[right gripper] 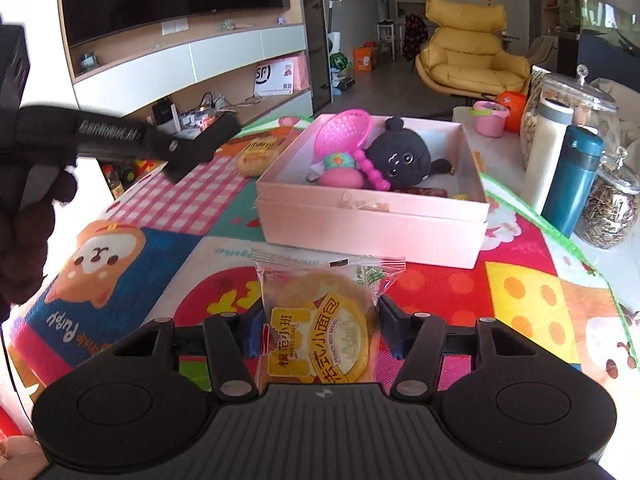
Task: Organize objects
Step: 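Carry the bread bun over the pink box with the right tool while the left tool drops the cylinder in, then open the right tool to drop the bread bun into the pink box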
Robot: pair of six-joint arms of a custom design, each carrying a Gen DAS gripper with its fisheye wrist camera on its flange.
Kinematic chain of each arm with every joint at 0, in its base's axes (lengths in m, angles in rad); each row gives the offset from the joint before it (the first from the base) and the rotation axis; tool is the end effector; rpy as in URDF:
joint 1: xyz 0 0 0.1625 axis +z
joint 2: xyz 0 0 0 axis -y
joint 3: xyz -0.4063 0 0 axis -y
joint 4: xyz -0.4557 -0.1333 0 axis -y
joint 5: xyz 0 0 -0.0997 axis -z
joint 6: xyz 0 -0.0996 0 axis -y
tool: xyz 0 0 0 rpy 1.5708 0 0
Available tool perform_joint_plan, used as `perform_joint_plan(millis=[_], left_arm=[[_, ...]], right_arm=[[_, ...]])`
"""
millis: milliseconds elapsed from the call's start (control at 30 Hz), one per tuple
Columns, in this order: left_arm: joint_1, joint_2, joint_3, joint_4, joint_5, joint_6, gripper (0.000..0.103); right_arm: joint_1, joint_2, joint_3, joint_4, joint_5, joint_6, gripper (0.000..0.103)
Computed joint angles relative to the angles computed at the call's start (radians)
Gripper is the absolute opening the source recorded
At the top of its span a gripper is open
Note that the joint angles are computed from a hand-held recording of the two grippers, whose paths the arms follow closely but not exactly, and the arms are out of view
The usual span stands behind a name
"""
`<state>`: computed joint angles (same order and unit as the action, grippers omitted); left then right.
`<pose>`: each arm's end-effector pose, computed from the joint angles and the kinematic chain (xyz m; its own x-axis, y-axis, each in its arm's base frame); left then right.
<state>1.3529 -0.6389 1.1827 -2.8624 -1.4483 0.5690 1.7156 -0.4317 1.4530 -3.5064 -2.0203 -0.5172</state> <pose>-0.0431 -0.8676 0.1643 -0.7461 0.4981 -0.4419 0.6653 0.5312 -0.5246 0.1957 -0.7182 -0.0319 -0.7743 -0.1155 0.6222 -0.5418 0.6291 -0.5574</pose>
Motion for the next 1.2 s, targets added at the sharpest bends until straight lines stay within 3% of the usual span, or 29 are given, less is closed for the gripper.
perform_joint_plan(millis=[67, 167, 267, 367, 500, 667, 767, 833, 933, 1033, 1200], left_arm=[[-0.01, 0.086, -0.108, 0.052, 0.023, 0.038, 0.025], [-0.015, 0.163, -0.173, 0.011, 0.089, 0.07, 0.023], [0.01, 0.126, -0.129, 0.024, 0.005, 0.026, 0.023], [0.028, 0.068, -0.048, -0.015, -0.015, 0.022, 0.023], [0.052, 0.0, 0.033, -0.016, -0.012, 0.013, 0.023], [0.086, -0.049, 0.083, -0.018, 0.017, -0.011, 0.023], [0.105, -0.056, 0.084, -0.019, 0.024, -0.046, 0.023], [0.117, -0.059, 0.08, -0.016, 0.025, -0.061, 0.023], [0.127, -0.053, 0.068, 0.002, 0.037, -0.077, 0.023], [0.132, -0.038, 0.049, 0.021, 0.045, -0.083, 0.023], [0.137, -0.034, 0.051, 0.035, 0.03, -0.08, 0.023]], right_arm=[[-0.004, -0.003, -0.001, -0.018, 0.0, 0.013, 0.056], [-0.009, 0.001, -0.015, -0.033, -0.013, 0.02, 0.056], [-0.009, 0.007, -0.042, -0.044, -0.028, 0.011, 0.056], [-0.004, 0.028, -0.116, -0.033, -0.022, -0.009, 0.056], [0.009, 0.136, -0.354, 0.027, -0.058, -0.051, 0.056], [0.009, 0.349, -0.735, 0.07, -0.128, -0.14, 0.056], [-0.001, 0.429, -0.884, 0.16, -0.174, -0.115, 0.056], [-0.012, 0.398, -0.835, 0.237, -0.179, -0.027, 0.055], [-0.02, 0.371, -0.767, 0.229, -0.171, -0.013, 0.055], [-0.032, 0.336, -0.716, 0.286, -0.148, 0.067, 0.055], [-0.031, 0.366, -0.745, 0.279, -0.172, -0.016, 0.056]])
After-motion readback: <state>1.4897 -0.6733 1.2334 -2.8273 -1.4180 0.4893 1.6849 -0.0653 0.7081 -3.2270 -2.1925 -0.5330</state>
